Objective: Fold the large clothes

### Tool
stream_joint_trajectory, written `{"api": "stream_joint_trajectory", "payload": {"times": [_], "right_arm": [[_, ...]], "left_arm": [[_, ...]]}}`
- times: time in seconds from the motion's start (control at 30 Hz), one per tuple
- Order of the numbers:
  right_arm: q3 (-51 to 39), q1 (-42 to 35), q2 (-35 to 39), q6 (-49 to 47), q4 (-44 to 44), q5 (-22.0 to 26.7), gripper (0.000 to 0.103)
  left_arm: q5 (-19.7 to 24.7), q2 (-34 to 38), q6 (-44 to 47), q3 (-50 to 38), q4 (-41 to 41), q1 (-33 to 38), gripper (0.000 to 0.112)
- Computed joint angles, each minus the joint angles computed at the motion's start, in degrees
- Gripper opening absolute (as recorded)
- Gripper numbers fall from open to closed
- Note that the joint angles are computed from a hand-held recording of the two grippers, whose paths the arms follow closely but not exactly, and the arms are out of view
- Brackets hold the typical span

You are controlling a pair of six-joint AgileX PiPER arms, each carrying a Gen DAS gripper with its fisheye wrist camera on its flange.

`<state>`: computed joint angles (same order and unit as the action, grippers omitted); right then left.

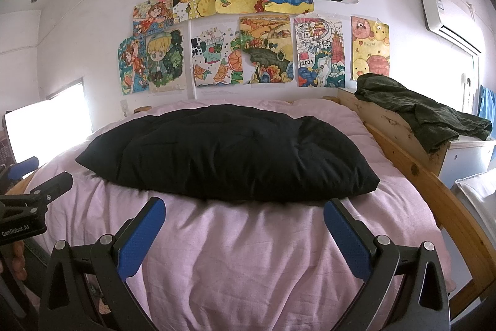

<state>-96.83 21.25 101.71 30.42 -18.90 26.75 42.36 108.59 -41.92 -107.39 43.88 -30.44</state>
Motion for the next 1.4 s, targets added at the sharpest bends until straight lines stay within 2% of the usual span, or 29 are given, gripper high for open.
{"api": "stream_joint_trajectory", "payload": {"times": [0.27, 0.73, 1.4], "right_arm": [[-0.04, 1.14, -0.34, 2.17, -2.93, -0.01, 0.103], [-2.52, 1.17, 0.65, 0.75, -1.49, 1.95, 0.103], [-1.93, 0.53, 0.43, 0.22, -1.02, 1.66, 0.103]], "left_arm": [[0.39, -0.49, -0.98, 1.23, 1.78, 1.04, 0.101], [-1.11, -1.24, -0.2, 2.96, 1.8, 2.71, 0.101], [-2.27, -1.35, 0.68, 4.08, 1.83, 3.71, 0.101]]}}
